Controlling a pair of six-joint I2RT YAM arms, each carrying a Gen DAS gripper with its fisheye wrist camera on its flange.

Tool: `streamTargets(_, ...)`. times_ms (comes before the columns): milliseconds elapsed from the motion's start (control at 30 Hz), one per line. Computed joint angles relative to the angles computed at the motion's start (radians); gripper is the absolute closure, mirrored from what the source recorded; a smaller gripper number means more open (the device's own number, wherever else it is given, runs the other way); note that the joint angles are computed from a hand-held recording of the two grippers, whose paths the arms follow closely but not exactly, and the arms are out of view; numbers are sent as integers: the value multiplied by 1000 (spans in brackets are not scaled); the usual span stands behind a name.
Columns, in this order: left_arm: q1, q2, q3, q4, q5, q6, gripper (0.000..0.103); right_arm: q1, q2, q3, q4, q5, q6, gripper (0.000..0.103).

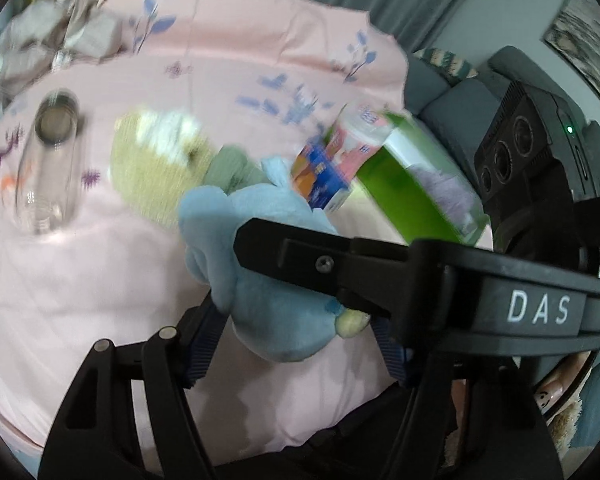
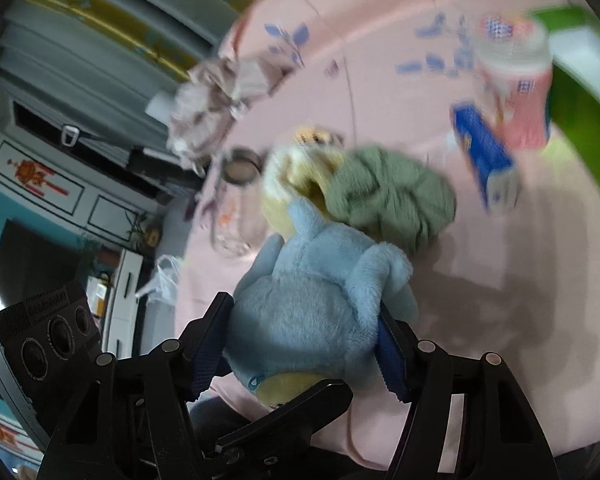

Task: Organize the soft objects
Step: 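Lift the plush elephant with the right gripper and carry it over the box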

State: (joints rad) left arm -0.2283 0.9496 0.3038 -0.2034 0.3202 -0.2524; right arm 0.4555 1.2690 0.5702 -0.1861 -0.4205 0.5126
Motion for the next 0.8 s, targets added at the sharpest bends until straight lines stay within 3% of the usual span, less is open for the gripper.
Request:
streamTargets(233,-188,-33,126,-4,-136,-5,36,-138,-233,36,-115,-17,-43,35)
streamTargets(367,-289,101,242,78,-186,8,36,-293,-295,84,-161,-64,-103,35)
streamTargets(667,-390,400,482,187,-184,80,35,-630,-266,144,-126,-226,-192,34)
streamTargets(800,-431,547,587,211,-179,109,35,-752,-203,129,-43,-288,-181,34)
